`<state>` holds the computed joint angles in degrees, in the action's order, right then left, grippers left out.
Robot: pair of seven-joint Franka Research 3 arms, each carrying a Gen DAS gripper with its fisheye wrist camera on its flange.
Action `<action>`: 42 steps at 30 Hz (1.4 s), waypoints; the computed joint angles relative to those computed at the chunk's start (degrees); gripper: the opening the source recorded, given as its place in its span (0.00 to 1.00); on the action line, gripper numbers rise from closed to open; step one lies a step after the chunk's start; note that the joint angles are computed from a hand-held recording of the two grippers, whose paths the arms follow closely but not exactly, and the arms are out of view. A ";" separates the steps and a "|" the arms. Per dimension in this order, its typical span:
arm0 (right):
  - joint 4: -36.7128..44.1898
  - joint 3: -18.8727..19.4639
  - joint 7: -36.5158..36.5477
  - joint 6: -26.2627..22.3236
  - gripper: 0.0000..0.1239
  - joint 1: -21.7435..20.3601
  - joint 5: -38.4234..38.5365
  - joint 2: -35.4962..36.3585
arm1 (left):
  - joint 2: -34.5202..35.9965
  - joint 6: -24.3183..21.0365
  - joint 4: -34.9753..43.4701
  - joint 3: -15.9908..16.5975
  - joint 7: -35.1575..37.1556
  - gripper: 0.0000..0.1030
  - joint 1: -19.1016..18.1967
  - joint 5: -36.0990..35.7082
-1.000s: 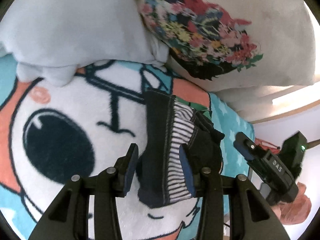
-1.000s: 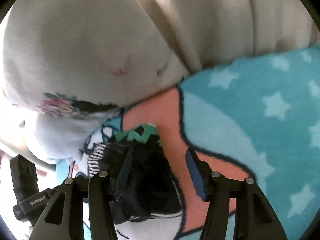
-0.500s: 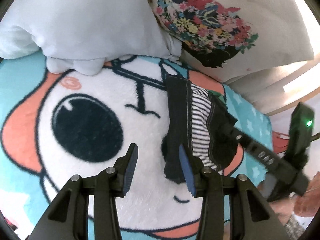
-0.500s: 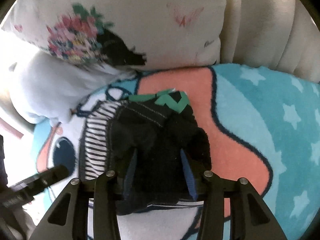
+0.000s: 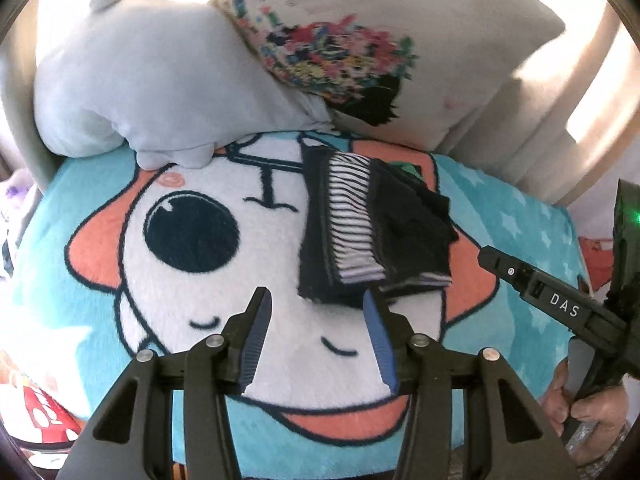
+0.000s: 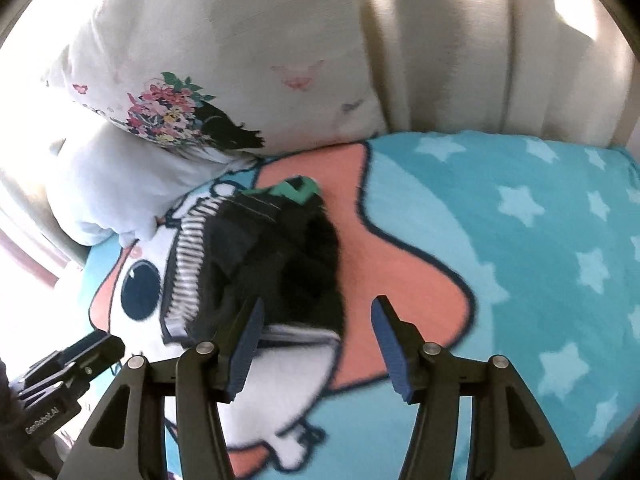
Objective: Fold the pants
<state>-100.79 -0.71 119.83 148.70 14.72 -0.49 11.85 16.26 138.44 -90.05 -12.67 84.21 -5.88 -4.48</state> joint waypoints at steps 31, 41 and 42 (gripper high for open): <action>-16.28 2.43 -6.48 6.12 0.54 -3.26 4.18 -13.14 | -10.42 4.82 -10.23 -0.05 -9.94 0.57 -6.55 13.46; -17.97 2.79 -7.54 6.68 0.54 -3.86 5.75 -14.13 | -12.48 9.05 -12.60 0.64 -16.79 0.59 -7.19 19.46; -18.00 2.90 -7.58 6.69 0.54 -3.79 5.53 -14.15 | -12.96 9.78 -12.94 0.96 -19.62 0.64 -7.23 22.00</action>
